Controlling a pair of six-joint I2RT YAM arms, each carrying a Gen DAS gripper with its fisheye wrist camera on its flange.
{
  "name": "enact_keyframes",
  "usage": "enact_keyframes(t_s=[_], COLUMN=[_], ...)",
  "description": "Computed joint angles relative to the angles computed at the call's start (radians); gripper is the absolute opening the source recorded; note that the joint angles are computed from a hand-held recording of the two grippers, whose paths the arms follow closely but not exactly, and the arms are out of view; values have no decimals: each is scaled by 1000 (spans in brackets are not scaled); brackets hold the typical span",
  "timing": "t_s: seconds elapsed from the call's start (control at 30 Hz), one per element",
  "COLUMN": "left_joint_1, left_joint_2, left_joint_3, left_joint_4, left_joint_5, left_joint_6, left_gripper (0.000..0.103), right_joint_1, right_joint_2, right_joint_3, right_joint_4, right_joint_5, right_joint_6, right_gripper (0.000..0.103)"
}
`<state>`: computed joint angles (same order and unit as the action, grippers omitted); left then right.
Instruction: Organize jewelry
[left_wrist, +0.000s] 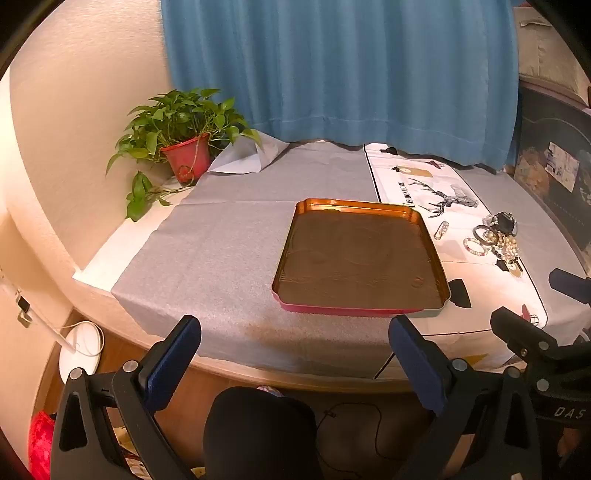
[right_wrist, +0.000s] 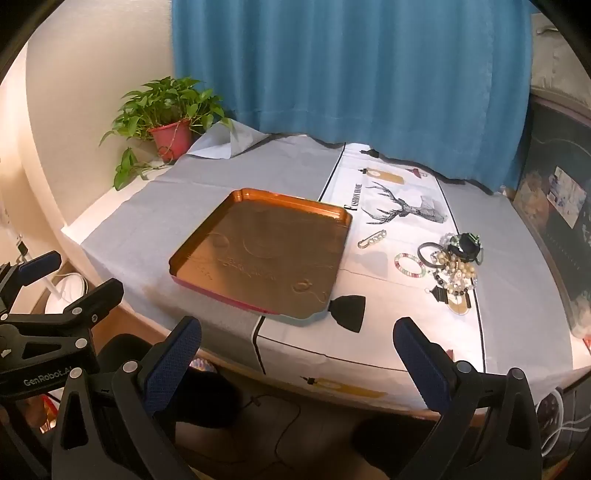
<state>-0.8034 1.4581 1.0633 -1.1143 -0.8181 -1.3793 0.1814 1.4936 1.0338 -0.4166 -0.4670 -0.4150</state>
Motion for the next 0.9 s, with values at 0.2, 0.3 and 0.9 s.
enact_keyframes(t_s=[0.2, 0.3, 0.9], left_joint_1=[2, -2, -14], left_joint_2=[-4, 0, 18], left_joint_3=[0, -1, 9], left_joint_4=[6, 1, -5], left_joint_5=[3, -2, 0], left_joint_6=[15, 2, -18], left_gripper=[101, 101, 101], right_joint_1=[1, 2, -1], right_joint_2=[-9, -8, -17], right_joint_3=[-9, -8, -33], right_joint_4=[2, -1, 3], right_joint_5=[2, 2, 6], right_joint_6=[2, 4, 4], right_gripper=[103, 103, 103])
